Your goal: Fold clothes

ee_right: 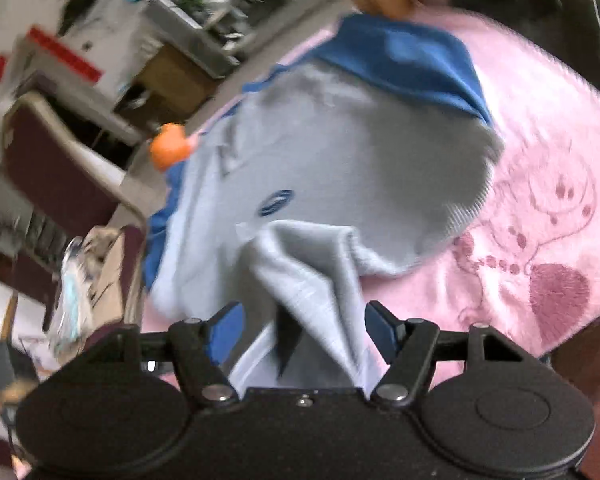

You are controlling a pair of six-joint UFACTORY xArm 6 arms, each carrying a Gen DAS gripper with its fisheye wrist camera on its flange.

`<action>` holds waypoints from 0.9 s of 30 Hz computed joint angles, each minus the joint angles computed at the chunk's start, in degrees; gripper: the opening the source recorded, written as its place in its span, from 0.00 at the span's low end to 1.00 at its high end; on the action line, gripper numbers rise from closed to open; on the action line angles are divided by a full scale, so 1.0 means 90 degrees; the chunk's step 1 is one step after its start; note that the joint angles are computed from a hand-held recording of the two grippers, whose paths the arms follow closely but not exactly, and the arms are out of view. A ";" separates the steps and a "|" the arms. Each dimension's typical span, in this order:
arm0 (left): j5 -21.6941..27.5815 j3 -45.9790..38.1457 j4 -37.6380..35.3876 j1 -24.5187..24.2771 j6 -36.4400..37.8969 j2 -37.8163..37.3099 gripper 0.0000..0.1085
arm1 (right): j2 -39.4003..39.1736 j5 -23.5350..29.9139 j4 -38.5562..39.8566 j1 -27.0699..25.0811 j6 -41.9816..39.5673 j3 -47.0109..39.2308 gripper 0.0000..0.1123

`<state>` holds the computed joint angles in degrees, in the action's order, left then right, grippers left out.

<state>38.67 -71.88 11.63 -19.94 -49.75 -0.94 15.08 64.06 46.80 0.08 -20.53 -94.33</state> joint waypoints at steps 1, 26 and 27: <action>-0.0019 -0.0089 0.0134 -0.0013 0.0006 0.0118 0.40 | 0.0089 -0.0038 0.0009 0.0028 -0.0022 0.0010 0.59; 0.1154 0.0819 0.0998 -0.0093 -0.1906 -0.1343 0.35 | -0.1049 -0.0129 -0.1052 -0.0122 -0.1297 0.0910 0.50; 0.1262 0.0711 0.1106 0.0053 -0.2077 -0.1302 0.36 | -0.0847 -0.0096 -0.0905 -0.0218 -0.1031 0.0624 0.50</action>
